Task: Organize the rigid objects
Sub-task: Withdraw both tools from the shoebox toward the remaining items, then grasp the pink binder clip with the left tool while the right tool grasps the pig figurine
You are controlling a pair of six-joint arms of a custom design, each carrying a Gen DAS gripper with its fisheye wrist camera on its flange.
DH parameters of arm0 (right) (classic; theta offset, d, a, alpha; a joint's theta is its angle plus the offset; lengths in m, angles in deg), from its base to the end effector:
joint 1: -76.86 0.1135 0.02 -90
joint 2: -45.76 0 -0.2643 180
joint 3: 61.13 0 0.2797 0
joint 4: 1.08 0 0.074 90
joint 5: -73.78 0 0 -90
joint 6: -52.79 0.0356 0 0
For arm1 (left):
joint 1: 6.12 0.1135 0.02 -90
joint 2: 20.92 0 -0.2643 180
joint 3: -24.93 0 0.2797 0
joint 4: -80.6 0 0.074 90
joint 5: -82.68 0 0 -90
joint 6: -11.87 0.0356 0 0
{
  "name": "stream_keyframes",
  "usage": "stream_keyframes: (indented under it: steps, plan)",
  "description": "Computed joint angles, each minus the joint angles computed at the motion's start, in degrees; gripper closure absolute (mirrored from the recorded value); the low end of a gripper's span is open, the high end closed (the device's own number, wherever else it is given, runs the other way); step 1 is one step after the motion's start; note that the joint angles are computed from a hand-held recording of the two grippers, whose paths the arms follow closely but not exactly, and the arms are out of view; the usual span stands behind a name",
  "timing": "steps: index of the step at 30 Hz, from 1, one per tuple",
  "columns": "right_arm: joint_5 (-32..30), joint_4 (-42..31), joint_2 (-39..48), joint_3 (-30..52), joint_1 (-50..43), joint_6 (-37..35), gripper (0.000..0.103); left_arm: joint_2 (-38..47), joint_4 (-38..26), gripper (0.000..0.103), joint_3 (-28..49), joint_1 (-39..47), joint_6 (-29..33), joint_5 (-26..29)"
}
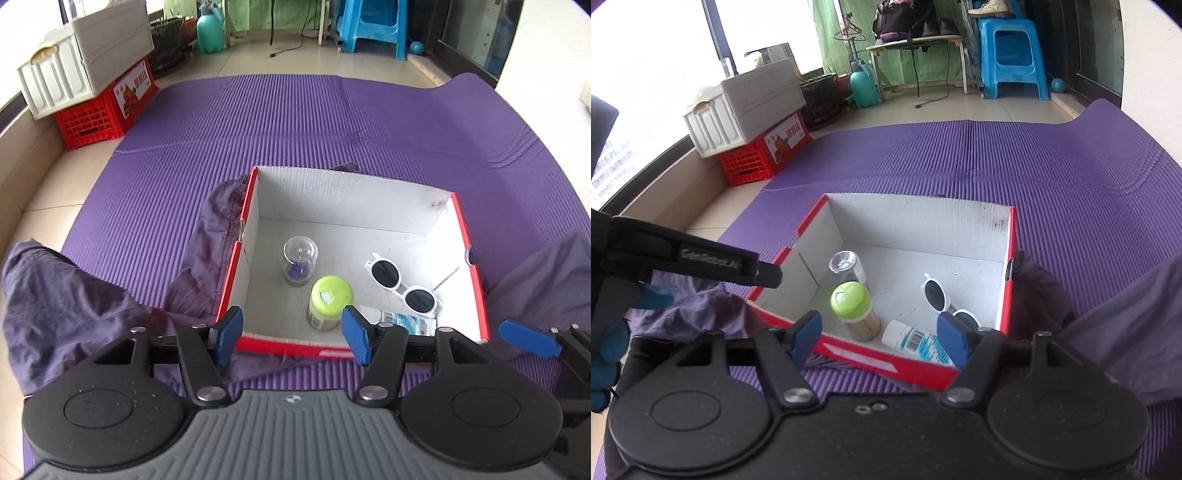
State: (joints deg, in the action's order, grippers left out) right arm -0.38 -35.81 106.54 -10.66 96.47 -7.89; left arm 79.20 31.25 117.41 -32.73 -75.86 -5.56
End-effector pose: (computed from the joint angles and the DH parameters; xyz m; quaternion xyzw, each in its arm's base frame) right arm 0.2318 0.0723 0.2175 0.1300 0.9075 0.0410 0.3974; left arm 0.3601 -0.1816 0.2446 0.2433 0.9273 -0.0743 0.2746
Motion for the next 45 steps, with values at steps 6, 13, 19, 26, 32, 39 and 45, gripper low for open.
stream_keyframes:
  steps: [6,13,19,26,32,39,45]
  plan:
    - [4.13,-5.02,-6.21,-0.83,5.46,4.10,0.024,-9.59,-0.51,0.045,-7.00,0.58,2.74,0.61]
    - [9.95,-12.08,-11.50,-0.81,13.93,9.40,0.019,-19.30,-1.95,0.033,-13.69,2.10,5.91,2.62]
    - [14.25,-18.03,-15.10,-0.64,21.07,14.67,0.013,-28.16,-2.74,0.032,-20.40,4.88,8.27,5.09]
    - [22.77,-24.80,-19.36,-1.65,33.09,24.23,0.005,-40.74,-2.26,0.021,-30.27,7.41,11.92,6.70]
    - [29.71,-31.10,-19.86,-1.84,44.44,35.41,0.001,-50.79,-4.75,0.018,-36.26,11.23,14.65,8.41]
    - [36.56,-39.91,-15.84,-1.22,55.98,51.08,0.000,-61.98,-3.16,0.004,-44.06,14.73,14.12,8.85]
    - [36.63,-45.04,-10.07,-2.51,61.98,64.47,0.000,-69.69,-2.13,0.003,-50.68,9.38,9.13,2.80]
